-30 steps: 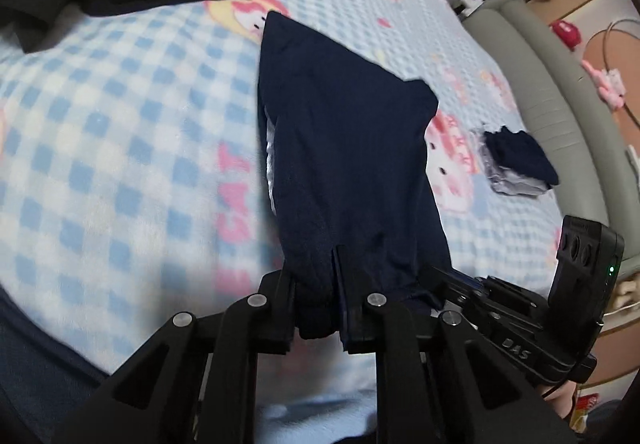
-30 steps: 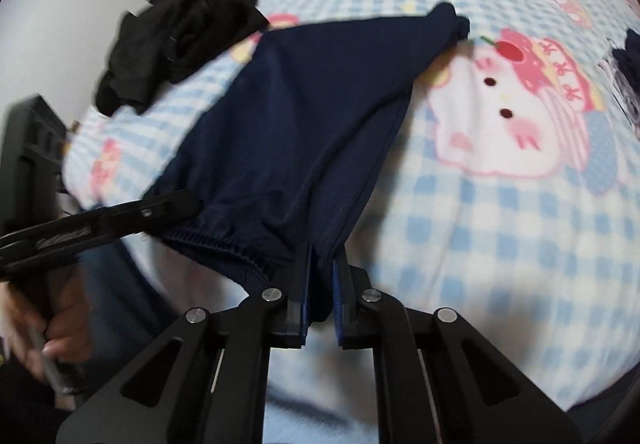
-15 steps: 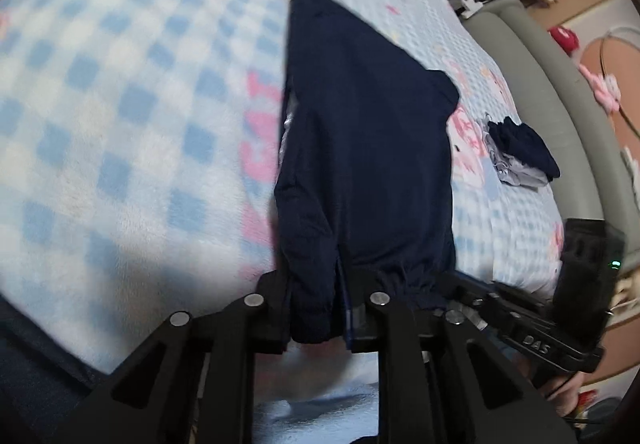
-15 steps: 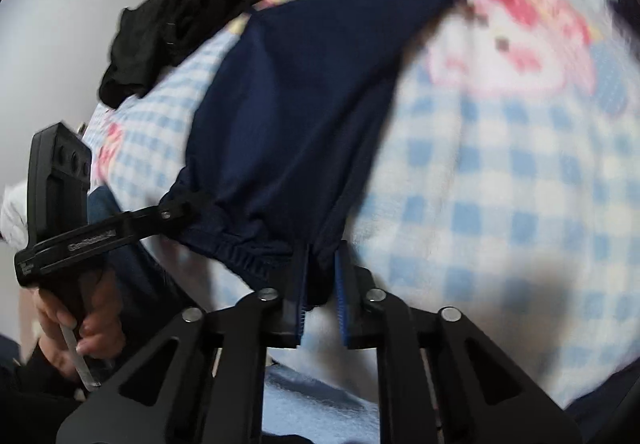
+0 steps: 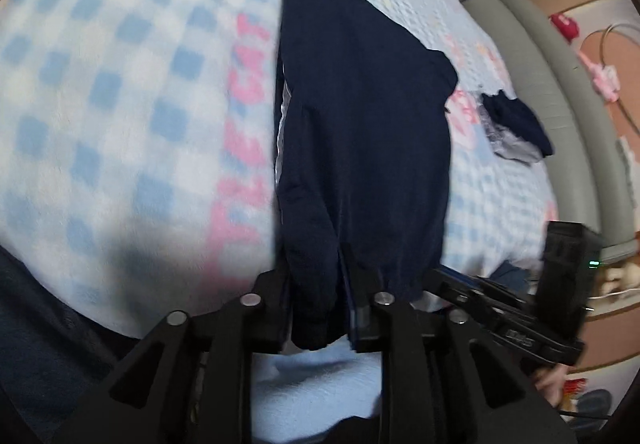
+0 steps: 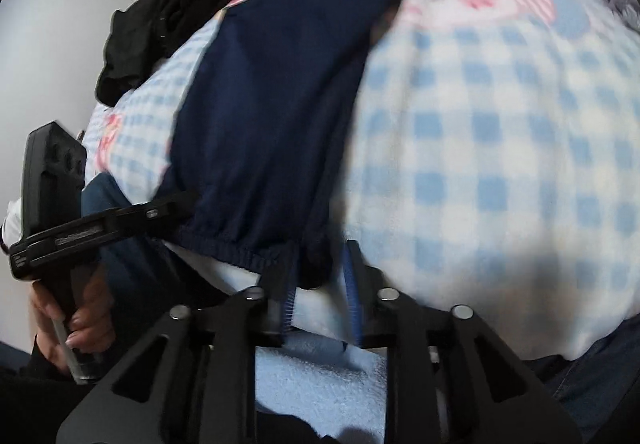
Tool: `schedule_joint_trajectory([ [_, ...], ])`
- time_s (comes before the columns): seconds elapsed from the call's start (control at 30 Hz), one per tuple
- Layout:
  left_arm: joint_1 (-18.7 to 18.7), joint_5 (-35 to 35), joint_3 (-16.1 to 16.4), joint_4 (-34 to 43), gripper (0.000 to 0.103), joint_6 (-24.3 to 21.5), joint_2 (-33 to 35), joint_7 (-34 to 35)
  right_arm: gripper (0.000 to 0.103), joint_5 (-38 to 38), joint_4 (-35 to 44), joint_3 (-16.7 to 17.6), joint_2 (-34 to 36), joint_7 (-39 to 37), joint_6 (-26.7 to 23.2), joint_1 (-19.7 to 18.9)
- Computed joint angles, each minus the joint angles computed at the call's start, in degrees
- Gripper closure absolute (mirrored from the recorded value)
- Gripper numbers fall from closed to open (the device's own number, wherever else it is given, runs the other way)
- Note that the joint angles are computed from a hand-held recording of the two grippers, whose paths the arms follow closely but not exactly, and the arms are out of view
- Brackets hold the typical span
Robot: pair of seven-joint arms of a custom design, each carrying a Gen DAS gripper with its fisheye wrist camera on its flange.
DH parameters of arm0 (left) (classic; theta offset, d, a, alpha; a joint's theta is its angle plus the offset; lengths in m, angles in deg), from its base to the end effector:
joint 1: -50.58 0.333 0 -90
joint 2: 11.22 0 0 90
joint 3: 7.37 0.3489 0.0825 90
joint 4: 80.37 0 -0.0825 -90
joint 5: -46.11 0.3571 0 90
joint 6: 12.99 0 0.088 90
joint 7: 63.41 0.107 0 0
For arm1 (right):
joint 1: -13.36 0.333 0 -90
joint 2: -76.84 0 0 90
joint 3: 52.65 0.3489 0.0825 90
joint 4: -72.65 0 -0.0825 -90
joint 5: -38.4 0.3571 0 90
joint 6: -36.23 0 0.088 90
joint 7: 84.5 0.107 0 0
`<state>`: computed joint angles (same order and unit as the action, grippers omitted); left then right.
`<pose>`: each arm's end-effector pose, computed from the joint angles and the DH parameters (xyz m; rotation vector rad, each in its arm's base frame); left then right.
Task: Fold clothes
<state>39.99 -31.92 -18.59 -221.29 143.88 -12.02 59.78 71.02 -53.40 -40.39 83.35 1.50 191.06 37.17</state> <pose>0.4424 -0.1362 0.3650 2.1718 -1.6723 0.9521 0.4639 0.3116 0.4209 -2.0583 1.6470 0.1812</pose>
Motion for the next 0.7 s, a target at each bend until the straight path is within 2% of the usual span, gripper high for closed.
schedule_joint_trajectory([
  [0.03, 0.4, -0.8, 0.4, 0.1, 0.061, -1.9, 0.4, 1.1, 0.081, -3.3, 0.3, -0.3, 0.6, 0.7, 0.0, 0.5],
  [0.07, 0.7, -0.5, 0.6, 0.1, 0.062, -3.0, 1.0, 0.8, 0.081, -6.3, 0.7, -0.6, 1.3, 1.5, -0.1, 0.8],
  [0.13, 0.6, 1.1, 0.2, 0.2, 0.072, -1.8, 1.5, -1.4, 0.082, -5.8, 2.0, -0.1, 2.8, 2.6, -0.3, 0.4],
  [0.17, 0.3, 1.5, -0.1, -0.1, 0.076, -0.4, 0.8, -1.4, 0.088, -4.9, 2.3, 0.4, 2.8, 2.3, -0.3, 0.0],
  [0.23, -0.4, 2.4, -0.7, -0.9, 0.081, 2.3, -0.6, -1.7, 0.092, -4.5, 1.8, 1.0, 1.5, 1.0, 0.8, -0.2],
  [0.33, -0.9, 4.1, -0.5, -1.9, 0.083, 2.0, -3.2, -3.1, 0.095, 0.6, 0.4, 1.7, -1.8, -3.2, 2.2, -0.4],
  [0.47, -0.8, 6.6, 1.0, -1.6, 0.082, -1.6, -5.6, -4.7, 0.095, 6.1, 1.1, 0.2, -3.9, -8.3, 1.7, 0.5],
  [0.57, 0.4, 8.5, 2.5, 0.6, 0.082, -6.8, -4.5, -7.6, 0.095, 8.9, -1.5, -2.2, -7.2, -13.0, -0.6, -0.3],
  [0.63, 1.3, 12.4, 2.7, 3.4, 0.082, -10.6, -2.8, -11.6, 0.095, 12.2, 0.2, -3.2, -6.1, -15.4, -1.5, 0.1],
  [0.7, 1.9, 14.2, 2.6, 5.8, 0.082, -12.4, -1.8, -13.0, 0.095, 16.5, 2.9, -3.2, -4.3, -17.8, -1.8, 0.2],
])
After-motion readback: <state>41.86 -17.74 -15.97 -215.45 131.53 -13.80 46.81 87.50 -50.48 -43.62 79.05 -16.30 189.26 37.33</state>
